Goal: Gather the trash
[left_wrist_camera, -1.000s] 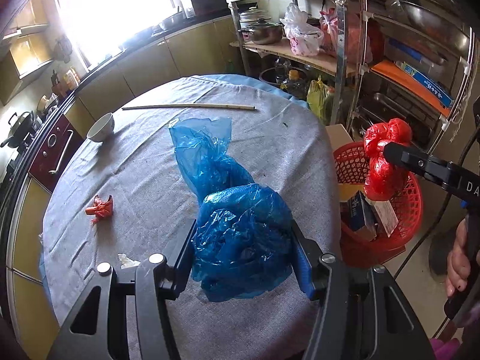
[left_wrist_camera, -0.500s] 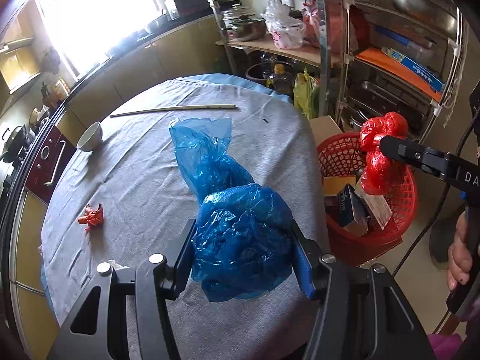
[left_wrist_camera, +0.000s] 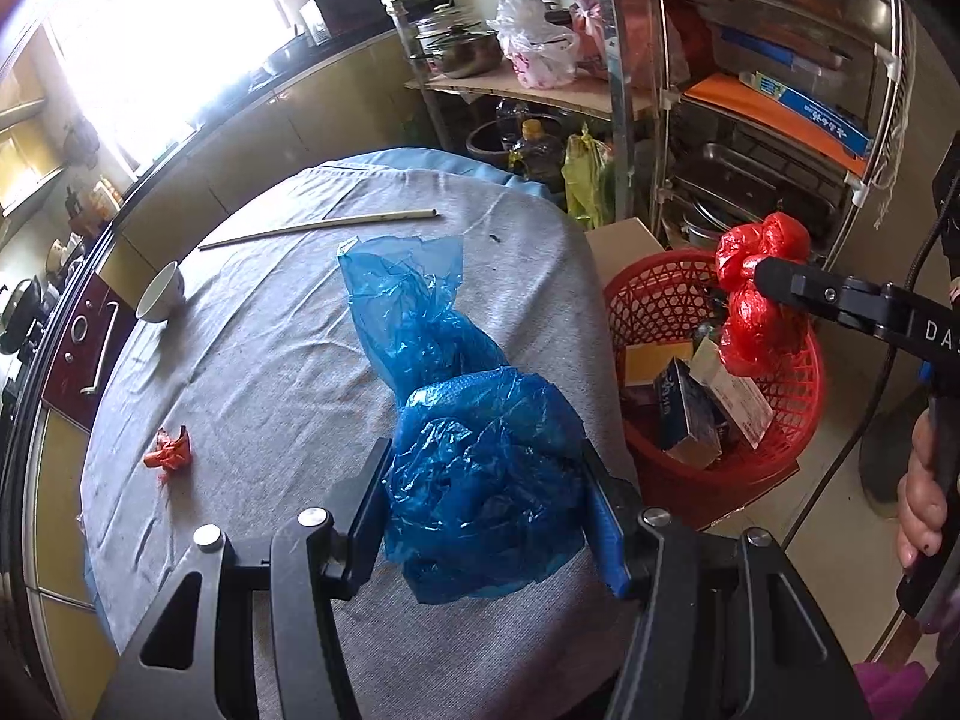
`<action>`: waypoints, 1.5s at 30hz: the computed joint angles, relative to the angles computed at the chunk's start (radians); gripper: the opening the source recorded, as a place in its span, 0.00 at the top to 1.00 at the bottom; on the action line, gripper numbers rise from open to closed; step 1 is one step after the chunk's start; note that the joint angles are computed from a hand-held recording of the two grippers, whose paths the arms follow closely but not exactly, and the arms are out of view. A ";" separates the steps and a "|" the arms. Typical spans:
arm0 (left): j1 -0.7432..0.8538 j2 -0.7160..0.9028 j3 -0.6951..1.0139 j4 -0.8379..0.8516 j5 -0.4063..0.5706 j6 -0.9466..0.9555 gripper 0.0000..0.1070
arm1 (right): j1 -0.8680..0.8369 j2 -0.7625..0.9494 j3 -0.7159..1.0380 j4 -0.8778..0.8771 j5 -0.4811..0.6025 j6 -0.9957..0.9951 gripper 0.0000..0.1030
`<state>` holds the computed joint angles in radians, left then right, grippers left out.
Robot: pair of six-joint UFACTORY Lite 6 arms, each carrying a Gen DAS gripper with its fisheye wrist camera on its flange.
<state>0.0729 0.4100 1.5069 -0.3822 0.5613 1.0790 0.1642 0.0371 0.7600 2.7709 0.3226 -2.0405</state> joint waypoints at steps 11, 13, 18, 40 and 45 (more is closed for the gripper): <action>-0.049 -0.007 -0.029 0.018 -0.015 -0.003 0.44 | -0.038 -0.032 -0.052 -0.013 0.014 0.020 0.54; -0.057 -0.007 -0.031 0.022 -0.016 -0.005 0.44 | -0.043 -0.036 -0.060 -0.010 0.015 0.015 0.54; -0.077 -0.007 -0.040 0.031 -0.019 -0.008 0.44 | -0.065 -0.042 -0.078 -0.030 0.024 0.034 0.54; -0.158 0.019 -0.070 0.082 -0.024 -0.040 0.44 | -0.161 -0.044 -0.136 -0.124 0.065 0.124 0.54; -0.170 0.023 -0.078 0.087 -0.022 -0.043 0.44 | -0.165 -0.044 -0.142 -0.129 0.066 0.133 0.54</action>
<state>-0.0966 0.4335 1.4294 -0.2950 0.5391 1.0364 -0.0004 -0.0067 0.6185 2.6420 0.3883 -1.9074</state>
